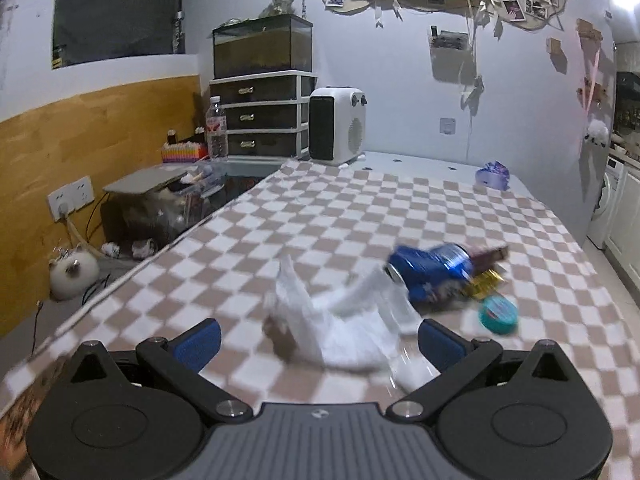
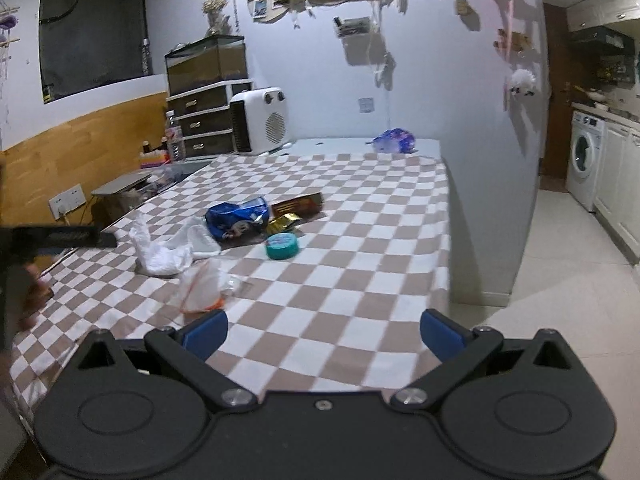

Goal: Collect trash
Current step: 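Grasp the white tissue with the left tool while the right tool grasps the clear orange-trimmed bag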

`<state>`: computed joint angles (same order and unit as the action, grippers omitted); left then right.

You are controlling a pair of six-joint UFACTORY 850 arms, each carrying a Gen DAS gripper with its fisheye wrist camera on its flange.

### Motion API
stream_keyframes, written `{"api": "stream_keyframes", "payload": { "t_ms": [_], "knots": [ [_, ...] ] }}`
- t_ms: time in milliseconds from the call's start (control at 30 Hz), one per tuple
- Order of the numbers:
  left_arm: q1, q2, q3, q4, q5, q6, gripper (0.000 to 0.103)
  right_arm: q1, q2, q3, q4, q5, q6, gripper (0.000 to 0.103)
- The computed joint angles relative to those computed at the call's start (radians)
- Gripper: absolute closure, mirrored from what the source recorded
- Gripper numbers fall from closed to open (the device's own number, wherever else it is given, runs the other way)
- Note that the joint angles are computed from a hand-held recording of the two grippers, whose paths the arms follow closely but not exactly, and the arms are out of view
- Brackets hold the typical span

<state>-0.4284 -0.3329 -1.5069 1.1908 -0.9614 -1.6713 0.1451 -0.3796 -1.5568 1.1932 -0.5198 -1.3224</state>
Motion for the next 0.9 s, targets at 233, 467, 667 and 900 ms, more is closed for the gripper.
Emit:
{"api": "stream_keyframes", "payload": {
  "t_ms": [233,467,667,900],
  "knots": [
    [0.118,-0.120,-0.119,-0.118,0.154,0.207,0.000,0.015,-0.047,-0.047,0.004,-0.029,0.007,0.000],
    [0.162,-0.178,-0.167,-0.265,0.299,0.336,0.000,0.005,-0.106,-0.111,-0.014,-0.096,0.067,0.000],
    [0.157,-0.243,-0.242,-0.298,0.253,0.389,0.000,0.016,-0.161,-0.174,-0.026,-0.149,0.159,0.000],
    [0.163,-0.276,-0.270,-0.277,0.174,0.339,0.011,0.058,-0.222,-0.245,0.001,-0.213,0.100,0.002]
  ]
}}
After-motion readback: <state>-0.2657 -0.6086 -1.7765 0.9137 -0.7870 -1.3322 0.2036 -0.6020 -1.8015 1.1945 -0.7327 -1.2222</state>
